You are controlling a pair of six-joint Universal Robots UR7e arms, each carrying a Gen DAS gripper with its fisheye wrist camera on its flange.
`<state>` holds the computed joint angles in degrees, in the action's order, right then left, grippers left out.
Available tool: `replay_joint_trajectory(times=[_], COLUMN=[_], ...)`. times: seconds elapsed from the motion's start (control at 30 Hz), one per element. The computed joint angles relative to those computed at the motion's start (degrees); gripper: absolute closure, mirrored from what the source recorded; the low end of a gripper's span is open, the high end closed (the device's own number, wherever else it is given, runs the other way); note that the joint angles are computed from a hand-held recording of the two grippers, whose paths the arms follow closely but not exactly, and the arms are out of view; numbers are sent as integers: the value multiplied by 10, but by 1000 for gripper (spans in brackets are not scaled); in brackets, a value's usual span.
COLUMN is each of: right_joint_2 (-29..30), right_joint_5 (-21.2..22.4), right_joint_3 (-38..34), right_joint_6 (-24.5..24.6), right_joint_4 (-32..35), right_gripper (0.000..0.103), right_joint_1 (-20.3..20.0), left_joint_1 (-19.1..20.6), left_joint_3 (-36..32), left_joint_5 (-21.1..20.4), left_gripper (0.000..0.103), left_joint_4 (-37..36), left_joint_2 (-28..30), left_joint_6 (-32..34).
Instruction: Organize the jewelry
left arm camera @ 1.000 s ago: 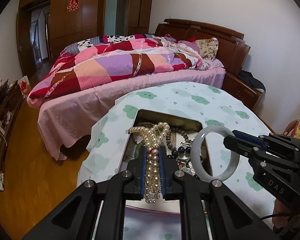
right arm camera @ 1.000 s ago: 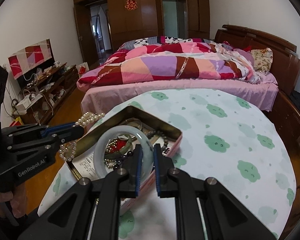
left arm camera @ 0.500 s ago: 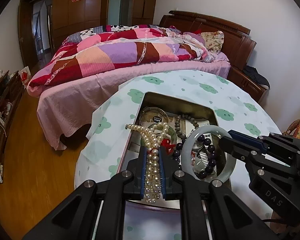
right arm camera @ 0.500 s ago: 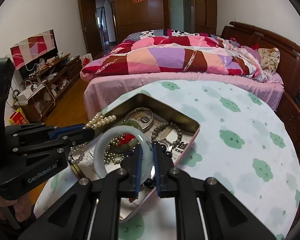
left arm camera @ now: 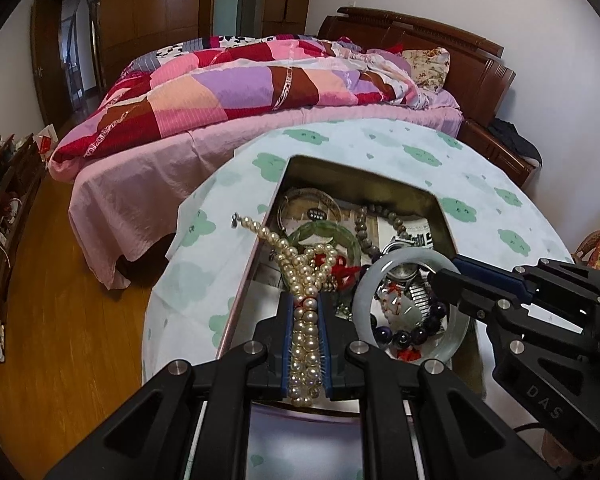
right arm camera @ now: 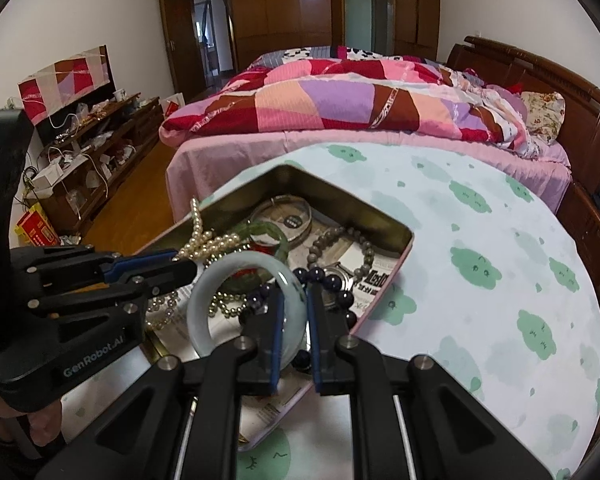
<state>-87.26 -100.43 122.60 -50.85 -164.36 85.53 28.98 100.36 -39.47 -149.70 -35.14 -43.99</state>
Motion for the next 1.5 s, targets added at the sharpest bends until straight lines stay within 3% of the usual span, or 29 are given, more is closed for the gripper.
replay_joint_trajectory(times=[0.57, 0.67, 0.73, 0.77, 0.83, 0.9, 1.07, 1.2, 1.5], right_joint_2=[9, 9, 4, -2, -14, -28, -79, -117, -132], right_joint_5=[-10, -9, 2, 8, 17, 20, 44, 85, 111], right_joint_3=[-1, -3, -4, -3, -1, 3, 16, 27, 36], right_joint_6=[6, 10, 13, 15, 18, 23, 34, 44, 47], right_joint_4=[9, 9, 14, 9, 5, -5, -25, -47, -76], right_gripper=[88, 86, 76, 70, 69, 57, 52, 40, 34], right_joint_1=[-9, -10, -12, -13, -14, -15, -19, -24, -17], left_joint_1=[1, 4, 3, -1, -9, -21, -57, -82, -97], left_joint_3=[-7, -2, -1, 2, 13, 17, 27, 32, 36], left_joint_5=[7, -8, -9, 0, 10, 36, 117, 170, 194], left_gripper=[92, 86, 71, 57, 47, 32, 31, 30, 27], left_joint_4=[8, -17, -23, -30, -71, -84, -100, -110, -132], left_joint_2=[13, 9, 6, 5, 1, -4, -21, -30, -36], left_joint_6=[14, 19, 18, 15, 31, 33, 32, 33, 58])
